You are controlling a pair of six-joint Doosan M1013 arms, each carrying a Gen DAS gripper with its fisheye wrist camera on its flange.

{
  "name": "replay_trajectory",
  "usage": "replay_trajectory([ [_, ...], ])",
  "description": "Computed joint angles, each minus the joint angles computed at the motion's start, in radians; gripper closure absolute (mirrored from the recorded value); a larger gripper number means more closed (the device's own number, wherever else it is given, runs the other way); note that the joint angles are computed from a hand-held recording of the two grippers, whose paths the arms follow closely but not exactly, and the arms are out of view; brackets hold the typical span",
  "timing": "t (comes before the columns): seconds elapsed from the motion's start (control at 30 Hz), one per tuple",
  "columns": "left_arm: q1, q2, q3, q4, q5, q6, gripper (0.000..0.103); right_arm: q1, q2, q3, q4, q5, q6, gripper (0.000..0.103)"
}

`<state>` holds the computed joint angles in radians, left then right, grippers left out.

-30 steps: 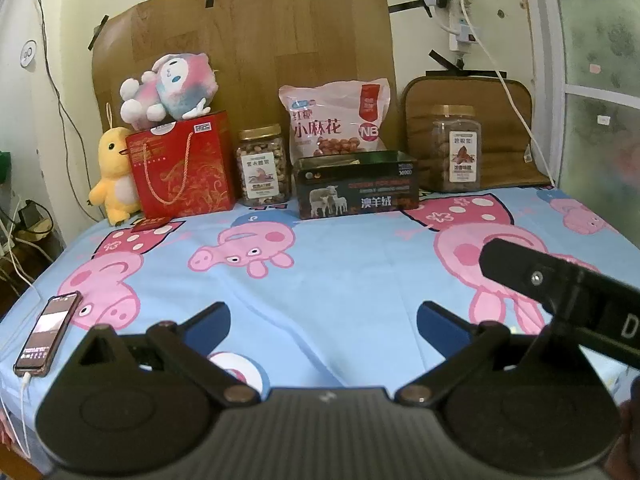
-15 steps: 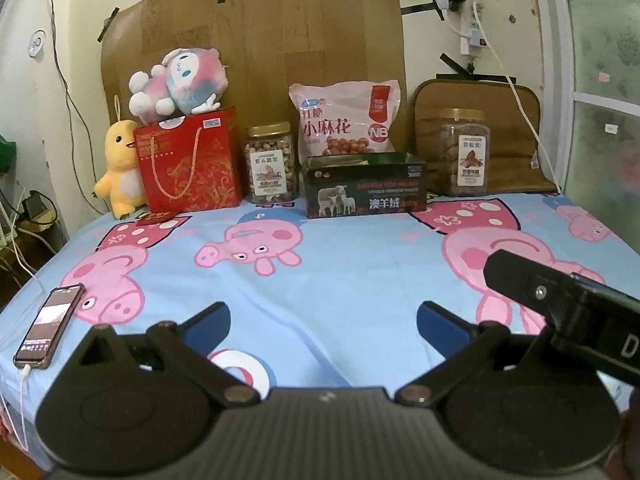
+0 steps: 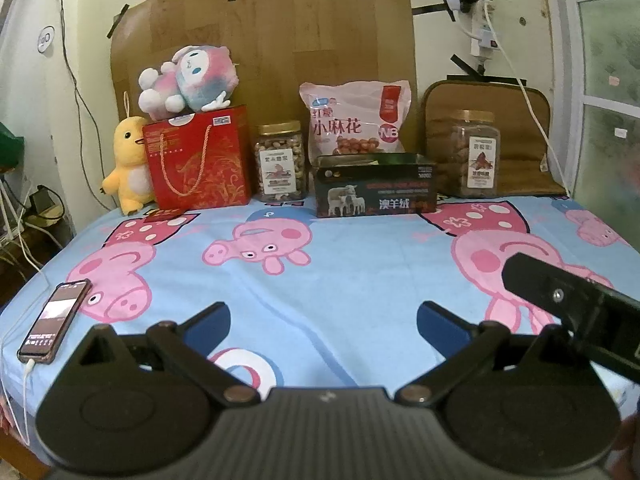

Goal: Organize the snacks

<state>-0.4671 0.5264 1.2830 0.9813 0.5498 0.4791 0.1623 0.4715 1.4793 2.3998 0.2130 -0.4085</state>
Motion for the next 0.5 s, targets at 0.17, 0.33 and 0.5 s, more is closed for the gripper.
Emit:
replay_trajectory([
  [0.17,0.003,0.0,-0.001,0.011,0.007,-0.024,0.0,-0.001,0.002,-0.003,0.006,-0.006,-0.003,0.007],
  [0.33,0.004,0.001,-0.004,0.003,0.013,-0.021,0.0,-0.001,0.002,-0.005,-0.002,-0.011,0.009,0.005],
  [0.5,0.005,0.001,-0.005,0.004,0.013,-0.02,0.0,-0.001,0.001,-0.002,0.065,-0.009,-0.053,0.005],
])
